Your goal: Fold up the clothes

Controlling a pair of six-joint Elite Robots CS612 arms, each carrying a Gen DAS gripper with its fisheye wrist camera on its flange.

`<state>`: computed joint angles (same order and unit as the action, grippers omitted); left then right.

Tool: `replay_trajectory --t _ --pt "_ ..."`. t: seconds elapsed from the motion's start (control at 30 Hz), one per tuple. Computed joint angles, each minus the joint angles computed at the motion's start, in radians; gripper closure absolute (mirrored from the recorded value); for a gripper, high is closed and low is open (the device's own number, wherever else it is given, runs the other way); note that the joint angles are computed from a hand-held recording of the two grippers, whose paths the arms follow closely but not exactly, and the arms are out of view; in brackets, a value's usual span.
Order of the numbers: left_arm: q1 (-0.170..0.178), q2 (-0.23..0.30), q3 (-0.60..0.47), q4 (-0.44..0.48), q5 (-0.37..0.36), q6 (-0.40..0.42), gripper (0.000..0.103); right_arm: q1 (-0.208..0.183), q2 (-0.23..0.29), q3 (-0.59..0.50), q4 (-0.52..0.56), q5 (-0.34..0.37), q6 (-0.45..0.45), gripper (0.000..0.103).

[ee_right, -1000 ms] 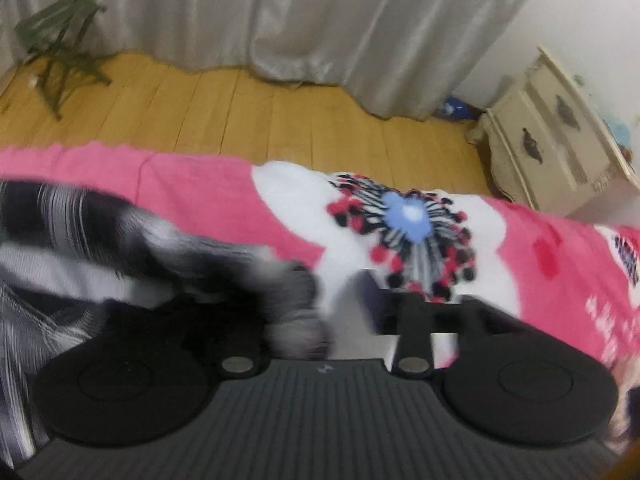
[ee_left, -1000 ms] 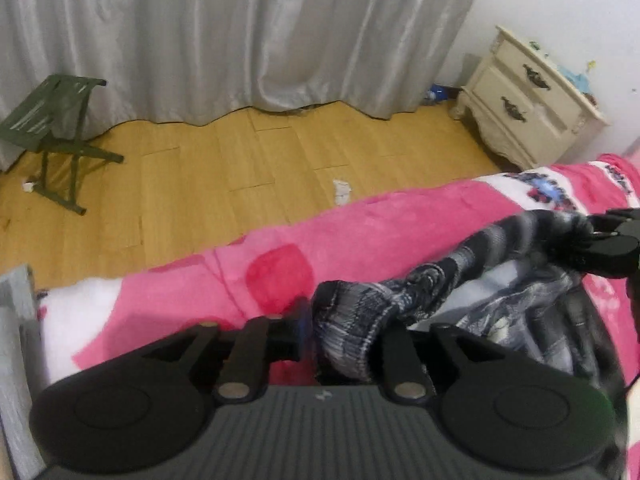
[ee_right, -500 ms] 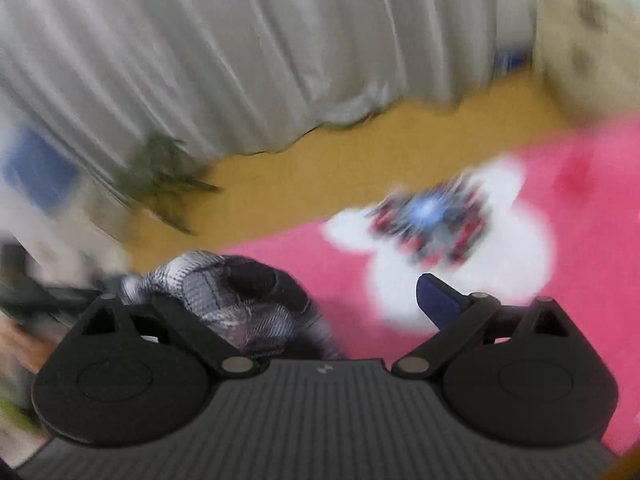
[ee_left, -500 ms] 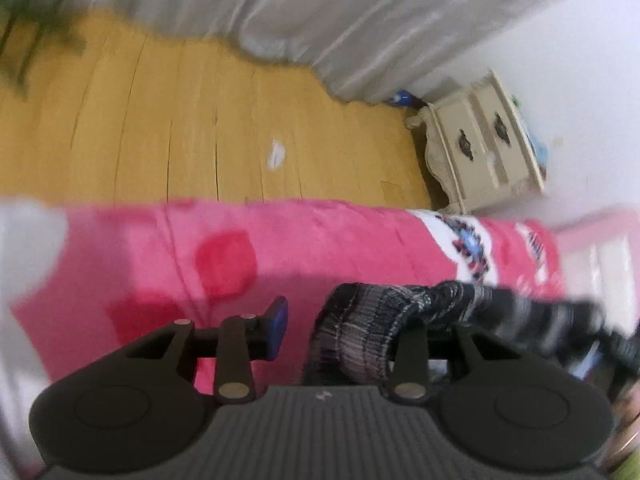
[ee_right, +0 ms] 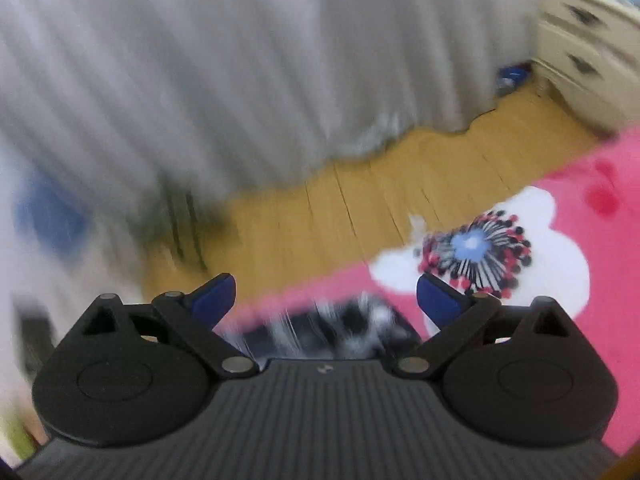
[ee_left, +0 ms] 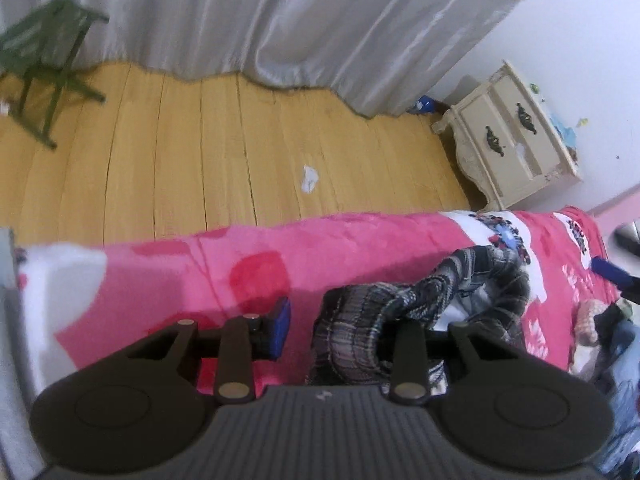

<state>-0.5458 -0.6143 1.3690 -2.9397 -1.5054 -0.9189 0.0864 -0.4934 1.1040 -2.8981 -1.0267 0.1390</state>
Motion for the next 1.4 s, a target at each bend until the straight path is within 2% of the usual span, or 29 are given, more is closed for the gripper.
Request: replay_trajectory --t 0.07,0.1,0.13,0.2,0.27,0.37,0.4,0.47,0.5,0.57,0.63,0.7,0.77,0.8,0.83,0.87,0.9,0.93,0.97,1.03,1.1,1.13,1.17,1.23,1.33,1.4 --pt "-0.009 -0.016 0.030 -0.063 0.028 0.040 0.067 -0.035 -0.022 0.092 -0.209 0.067 0.170 0.006" --pt "-0.013 -0.021 0.042 -0.094 0.038 0.057 0.066 -0.052 -0.042 0.152 -0.314 0.074 0.233 0.006" --pt "-0.017 -0.025 0.053 -0.126 0.049 0.074 0.064 -0.067 -0.058 0.211 -0.419 0.064 0.278 0.006" --pt "-0.014 -0.023 0.064 -0.181 0.029 0.079 0.061 -0.092 -0.101 0.334 -0.536 0.023 0.302 0.007" --pt "0.004 -0.009 0.051 -0.193 -0.044 0.001 0.061 -0.121 -0.157 0.466 -0.580 -0.034 0.306 0.009" --pt "0.053 0.032 0.002 -0.163 -0.229 -0.220 0.064 -0.161 -0.232 0.649 -0.630 -0.109 0.353 0.015" --pt "0.062 0.036 -0.005 -0.140 -0.253 -0.284 0.071 -0.171 -0.254 0.700 -0.642 -0.132 0.367 0.017" --pt "0.078 0.041 -0.018 -0.093 -0.295 -0.398 0.073 -0.181 -0.288 0.806 -0.696 -0.187 0.418 0.018" --pt "0.077 0.037 -0.014 -0.091 -0.288 -0.409 0.074 -0.185 -0.300 0.853 -0.726 -0.206 0.445 0.018" --pt "0.058 0.009 0.009 -0.077 -0.219 -0.341 0.074 -0.192 -0.303 0.921 -0.785 -0.241 0.480 0.019" --pt "0.038 -0.018 0.039 -0.097 -0.150 -0.262 0.074 -0.181 -0.321 0.976 -0.804 -0.302 0.462 0.021" --pt "0.034 -0.023 0.061 -0.179 -0.157 -0.235 0.073 -0.168 -0.336 1.021 -0.820 -0.359 0.435 0.022" --pt "0.047 -0.011 0.058 -0.232 -0.228 -0.284 0.068 -0.161 -0.340 1.048 -0.836 -0.374 0.424 0.022" --pt "0.063 0.005 0.044 -0.243 -0.303 -0.323 0.062 -0.160 -0.340 1.058 -0.849 -0.375 0.423 0.023" --pt "0.083 0.028 0.018 -0.243 -0.401 -0.377 0.061 -0.159 -0.338 1.066 -0.864 -0.369 0.425 0.023" --pt "0.103 0.052 -0.009 -0.223 -0.500 -0.463 0.061 -0.157 -0.336 1.074 -0.880 -0.364 0.428 0.023" --pt "0.117 0.061 -0.024 -0.172 -0.565 -0.525 0.064 -0.156 -0.339 1.081 -0.890 -0.359 0.436 0.023" --pt "0.122 0.058 -0.025 -0.138 -0.587 -0.545 0.065 -0.155 -0.342 1.089 -0.901 -0.355 0.443 0.023" --pt "0.118 0.043 -0.014 -0.113 -0.568 -0.522 0.064 -0.156 -0.344 1.096 -0.911 -0.346 0.450 0.023" --pt "0.116 0.019 0.002 -0.089 -0.565 -0.420 0.061 -0.157 -0.346 1.110 -0.934 -0.332 0.469 0.023" --pt "0.121 0.019 0.012 -0.162 -0.622 -0.364 0.061 -0.157 -0.345 1.125 -0.957 -0.317 0.484 0.023" --pt "0.120 0.011 0.024 -0.195 -0.613 -0.317 0.061 -0.156 -0.345 1.130 -0.965 -0.317 0.488 0.023" --pt "0.114 -0.004 0.041 -0.228 -0.568 -0.250 0.061 -0.154 -0.344 1.133 -0.966 -0.317 0.491 0.023" --pt "0.102 -0.027 0.072 -0.317 -0.491 -0.100 0.051 -0.151 -0.345 1.139 -0.967 -0.318 0.499 0.023" --pt "0.085 -0.053 0.115 -0.447 -0.378 -0.059 0.052 -0.142 -0.352 1.147 -0.964 -0.328 0.488 0.023" --pt "0.055 -0.091 0.158 -0.484 -0.188 0.033 0.052 -0.131 -0.357 1.151 -0.966 -0.351 0.465 0.022"
